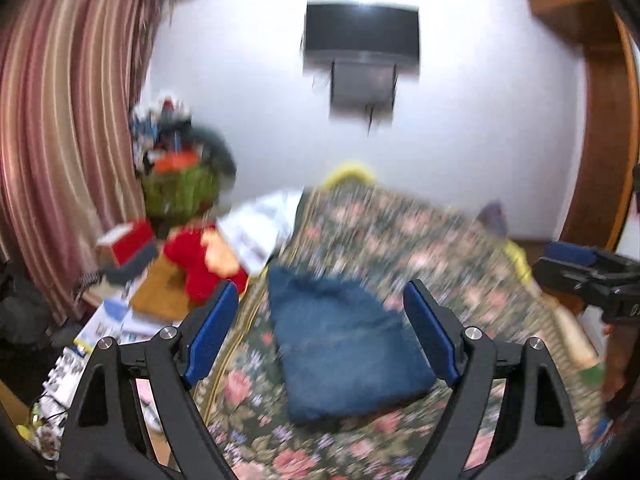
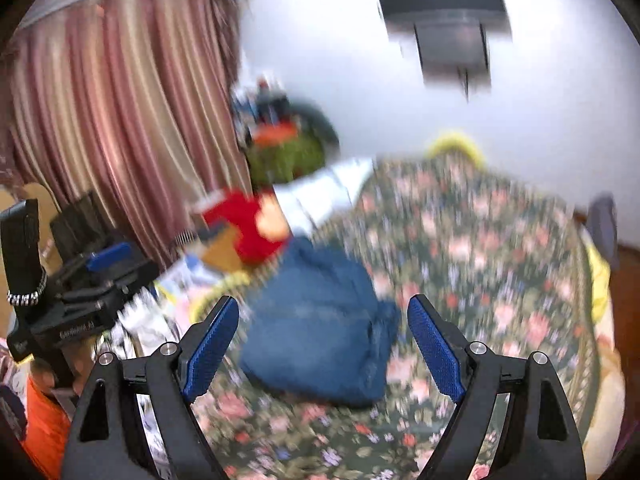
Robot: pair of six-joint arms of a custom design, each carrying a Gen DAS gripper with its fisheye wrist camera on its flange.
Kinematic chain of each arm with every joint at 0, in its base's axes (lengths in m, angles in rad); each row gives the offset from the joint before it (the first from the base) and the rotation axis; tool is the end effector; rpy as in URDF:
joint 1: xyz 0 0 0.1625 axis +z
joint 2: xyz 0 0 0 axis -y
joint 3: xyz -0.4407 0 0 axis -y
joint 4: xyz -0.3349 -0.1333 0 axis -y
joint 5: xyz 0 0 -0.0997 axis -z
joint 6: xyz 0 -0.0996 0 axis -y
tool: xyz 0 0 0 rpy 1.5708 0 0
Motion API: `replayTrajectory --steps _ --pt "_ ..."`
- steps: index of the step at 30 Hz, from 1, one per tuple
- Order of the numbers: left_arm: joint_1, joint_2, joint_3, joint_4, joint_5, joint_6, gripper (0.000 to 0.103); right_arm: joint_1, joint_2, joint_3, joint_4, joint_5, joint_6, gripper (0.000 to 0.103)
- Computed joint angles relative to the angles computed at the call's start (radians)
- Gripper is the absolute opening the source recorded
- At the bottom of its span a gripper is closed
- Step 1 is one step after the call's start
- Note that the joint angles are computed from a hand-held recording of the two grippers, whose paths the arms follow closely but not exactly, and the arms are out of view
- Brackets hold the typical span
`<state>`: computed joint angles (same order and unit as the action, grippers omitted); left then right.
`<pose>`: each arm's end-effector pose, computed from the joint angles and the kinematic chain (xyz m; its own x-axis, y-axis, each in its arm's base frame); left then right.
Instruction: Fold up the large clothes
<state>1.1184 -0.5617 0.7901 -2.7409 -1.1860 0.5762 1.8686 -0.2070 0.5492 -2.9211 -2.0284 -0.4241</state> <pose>-0.2104 -0.8234 0.3477 -0.6701 0.3992 -0.6257 0.7422 0.3718 -0.5577 0.3423 -0.8108 0.1774 -0.8172 -0.1242 0.5629 -0.5407 0.5035 -0.6739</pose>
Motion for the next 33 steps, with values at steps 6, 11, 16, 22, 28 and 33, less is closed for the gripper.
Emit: replayTrajectory --steps 6,11,16,22,28,33 --pt "-0.037 -0.143 0.277 -0.267 -0.060 0.005 0.085 0.080 -0.092 0.280 -0.402 0.032 -0.117 0.085" --pt "-0.061 -0.200 0.427 -0.444 -0.035 0.042 0.085 0.119 -0.102 0.374 -0.570 0.002 -0.151 0.086" --pt "-0.073 -0.226 0.507 -0.527 -0.010 0.046 0.098 0.131 -0.109 0.432 -0.626 -0.033 -0.113 0.101" --pt "-0.071 -0.229 0.520 -0.516 -0.005 0.015 0.102 0.147 -0.093 0.438 -0.675 -0.122 -0.141 0.103" --pt "-0.066 -0.225 0.509 -0.487 0.000 -0.008 0.102 0.147 -0.098 0.453 -0.688 -0.133 -0.146 0.103" --pt "-0.063 -0.223 0.509 -0.491 0.002 -0.002 0.102 0.147 -0.100 0.458 -0.689 -0.137 -0.144 0.103"
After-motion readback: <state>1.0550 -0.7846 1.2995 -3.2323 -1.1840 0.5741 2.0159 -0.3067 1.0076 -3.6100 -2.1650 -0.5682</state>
